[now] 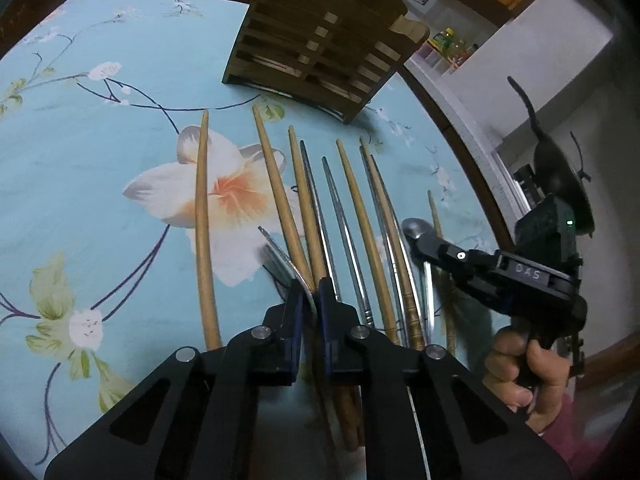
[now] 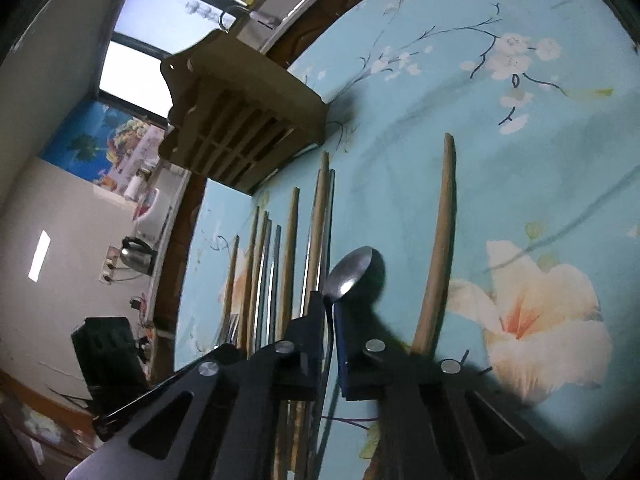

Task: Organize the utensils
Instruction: 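Grasp the silver spoon with the right tool while the left tool grasps the fork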

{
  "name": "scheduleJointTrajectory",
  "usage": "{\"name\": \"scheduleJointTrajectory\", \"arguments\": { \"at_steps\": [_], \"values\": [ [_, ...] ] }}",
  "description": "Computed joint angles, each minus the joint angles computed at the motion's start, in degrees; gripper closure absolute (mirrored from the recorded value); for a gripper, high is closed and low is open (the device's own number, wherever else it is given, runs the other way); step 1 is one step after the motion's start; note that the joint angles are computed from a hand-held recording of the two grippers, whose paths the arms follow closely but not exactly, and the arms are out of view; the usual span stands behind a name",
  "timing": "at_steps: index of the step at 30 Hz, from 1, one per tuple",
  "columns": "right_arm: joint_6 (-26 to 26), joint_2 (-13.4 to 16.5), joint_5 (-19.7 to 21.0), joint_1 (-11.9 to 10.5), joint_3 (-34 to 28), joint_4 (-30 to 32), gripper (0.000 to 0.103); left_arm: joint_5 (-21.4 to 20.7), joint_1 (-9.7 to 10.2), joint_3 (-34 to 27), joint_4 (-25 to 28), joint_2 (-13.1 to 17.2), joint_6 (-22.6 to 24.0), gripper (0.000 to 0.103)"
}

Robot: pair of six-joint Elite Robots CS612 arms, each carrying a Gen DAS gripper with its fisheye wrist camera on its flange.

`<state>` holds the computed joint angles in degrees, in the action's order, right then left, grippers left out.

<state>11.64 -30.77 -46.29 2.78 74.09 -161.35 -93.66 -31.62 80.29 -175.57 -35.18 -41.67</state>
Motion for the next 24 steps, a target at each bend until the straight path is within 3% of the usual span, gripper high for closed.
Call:
{"name": "scheduleJointTrajectory", "arguments": {
  "at_steps": [9,19,24],
  "values": [
    [-1.7,-3.1,-4.1,0.5,4.3,-9.0,0.100,1.7,-0.62,3.6,-6.9,-2.3,0.5,0.100],
    [-7.0,-6.9,-9.1,2.0,6.8,-19.4,0.101,6.6,-1.34,6.7,-14.6,-5.7,3.0,0.101],
    [-8.4,-7.1,-11.5,2.8,6.1,-22.5,0.101,9.7,-1.31,6.5,-16.0,-6.3,4.4,0.101]
  ]
}}
